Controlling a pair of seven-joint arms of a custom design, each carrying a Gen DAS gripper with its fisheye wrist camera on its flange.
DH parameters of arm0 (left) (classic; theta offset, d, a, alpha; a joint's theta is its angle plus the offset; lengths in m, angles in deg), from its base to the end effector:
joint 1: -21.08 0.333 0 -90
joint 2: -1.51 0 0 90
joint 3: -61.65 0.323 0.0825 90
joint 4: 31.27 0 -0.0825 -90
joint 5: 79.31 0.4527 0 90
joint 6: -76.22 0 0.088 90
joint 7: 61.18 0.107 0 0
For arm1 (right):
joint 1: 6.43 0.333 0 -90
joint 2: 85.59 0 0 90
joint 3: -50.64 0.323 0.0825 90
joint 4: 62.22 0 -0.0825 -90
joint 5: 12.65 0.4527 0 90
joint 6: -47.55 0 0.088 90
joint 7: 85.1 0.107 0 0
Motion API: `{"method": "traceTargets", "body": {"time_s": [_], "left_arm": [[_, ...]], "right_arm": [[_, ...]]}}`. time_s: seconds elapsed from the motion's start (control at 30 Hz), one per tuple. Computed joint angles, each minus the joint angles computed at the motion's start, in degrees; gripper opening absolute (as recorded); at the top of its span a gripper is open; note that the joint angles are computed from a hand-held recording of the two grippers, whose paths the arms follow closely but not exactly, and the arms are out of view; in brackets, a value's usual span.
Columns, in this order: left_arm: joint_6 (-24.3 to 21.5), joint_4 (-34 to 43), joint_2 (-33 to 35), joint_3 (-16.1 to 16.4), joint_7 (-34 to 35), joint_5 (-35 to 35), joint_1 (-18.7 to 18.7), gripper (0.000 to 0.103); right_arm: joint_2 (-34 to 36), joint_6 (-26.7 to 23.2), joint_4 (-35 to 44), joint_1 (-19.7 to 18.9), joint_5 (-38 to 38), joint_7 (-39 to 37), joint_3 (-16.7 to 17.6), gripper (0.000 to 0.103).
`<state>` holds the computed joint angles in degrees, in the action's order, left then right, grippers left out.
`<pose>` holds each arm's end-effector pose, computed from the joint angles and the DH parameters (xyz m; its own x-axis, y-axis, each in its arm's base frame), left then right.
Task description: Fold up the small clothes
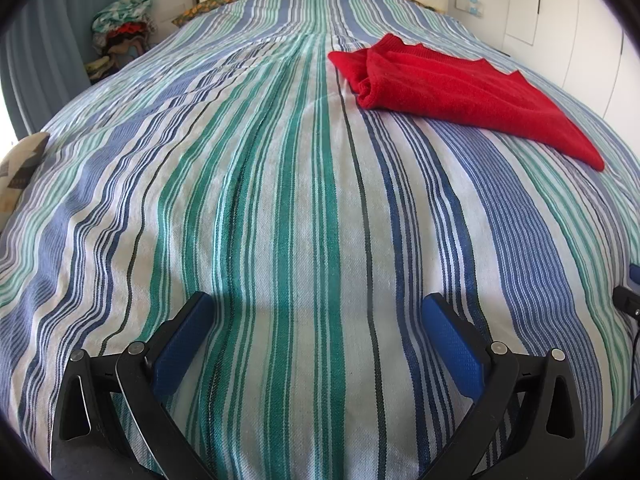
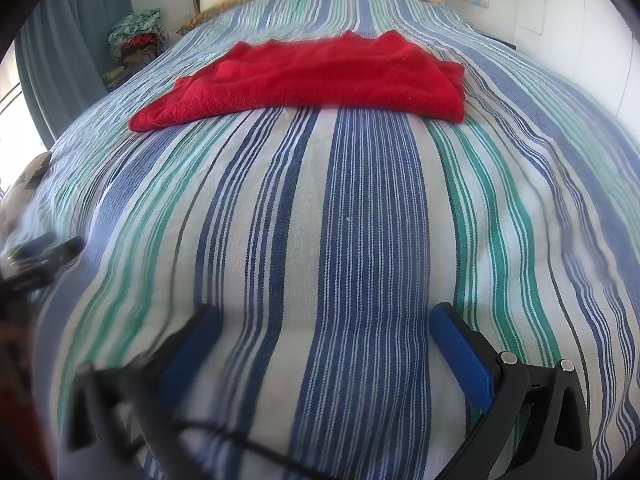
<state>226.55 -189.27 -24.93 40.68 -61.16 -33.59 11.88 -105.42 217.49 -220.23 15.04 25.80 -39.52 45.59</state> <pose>0.3774 -0.2202 0.3277 0.3864 -0.9223 0.0041 -0.7172 -0.3033 -0.6274 0.4445 0.0896 0.3262 0.4301 -0.9010 -0.0571 -0.7570 -0.3255 -0.5665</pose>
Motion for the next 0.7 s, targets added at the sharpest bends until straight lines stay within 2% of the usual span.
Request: {"method": "traceTargets", "body": {"time_s": [0.13, 0.7], "left_arm": [[0.01, 0.01, 0.0, 0.06, 0.07, -0.03, -0.04, 0.103], [-0.3, -0.24, -0.63, -0.29, -0.6, 0.2, -0.25, 0.103]], "right_arm": [[-0.04, 0.55, -0.13, 1.05, 1.66, -1.71, -0.96, 0.103], [0.04, 0.81, -0.08, 0.89, 2.46, -2.26, -0.57, 0.103]]}}
